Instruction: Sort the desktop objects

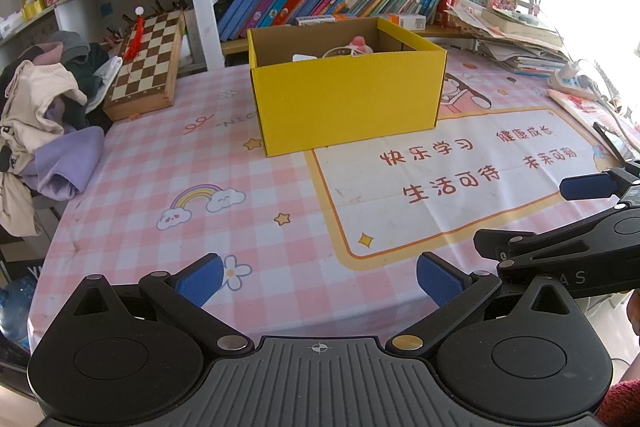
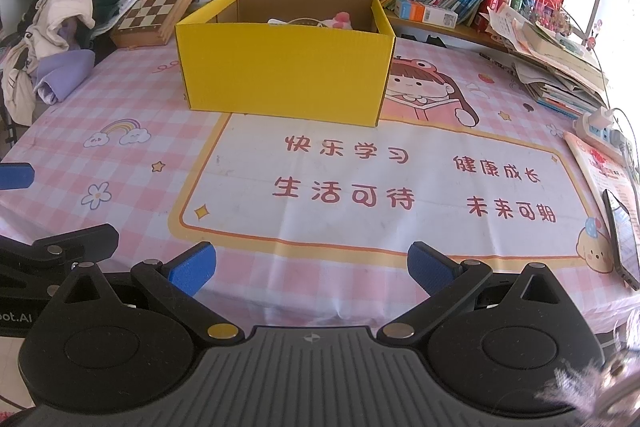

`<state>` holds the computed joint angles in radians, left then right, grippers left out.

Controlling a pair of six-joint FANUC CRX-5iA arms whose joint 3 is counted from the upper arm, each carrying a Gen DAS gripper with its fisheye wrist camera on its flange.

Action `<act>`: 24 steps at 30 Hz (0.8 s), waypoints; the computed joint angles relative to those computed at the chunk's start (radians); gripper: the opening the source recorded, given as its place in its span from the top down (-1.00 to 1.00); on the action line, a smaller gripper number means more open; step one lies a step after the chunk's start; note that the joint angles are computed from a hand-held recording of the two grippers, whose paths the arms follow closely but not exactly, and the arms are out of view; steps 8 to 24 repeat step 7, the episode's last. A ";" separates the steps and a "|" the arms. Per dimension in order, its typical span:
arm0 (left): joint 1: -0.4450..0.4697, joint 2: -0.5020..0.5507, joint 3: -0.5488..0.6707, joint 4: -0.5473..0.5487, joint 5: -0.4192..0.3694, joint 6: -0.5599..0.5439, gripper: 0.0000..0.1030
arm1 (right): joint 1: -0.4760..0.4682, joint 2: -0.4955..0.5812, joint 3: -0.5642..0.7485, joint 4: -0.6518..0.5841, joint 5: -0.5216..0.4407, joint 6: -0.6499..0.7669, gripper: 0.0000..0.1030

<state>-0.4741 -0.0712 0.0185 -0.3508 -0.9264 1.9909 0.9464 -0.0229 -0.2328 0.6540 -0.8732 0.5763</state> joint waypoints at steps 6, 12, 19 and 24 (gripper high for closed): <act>0.005 -0.010 -0.018 0.016 0.026 -0.015 -1.00 | -0.001 0.000 0.001 -0.008 0.000 0.003 -1.00; 0.007 -0.010 -0.019 0.019 0.027 -0.017 -1.00 | -0.002 0.001 0.002 -0.010 0.000 0.005 -1.00; 0.007 -0.010 -0.019 0.019 0.027 -0.017 -1.00 | -0.002 0.001 0.002 -0.010 0.000 0.005 -1.00; 0.007 -0.010 -0.019 0.019 0.027 -0.017 -1.00 | -0.002 0.001 0.002 -0.010 0.000 0.005 -1.00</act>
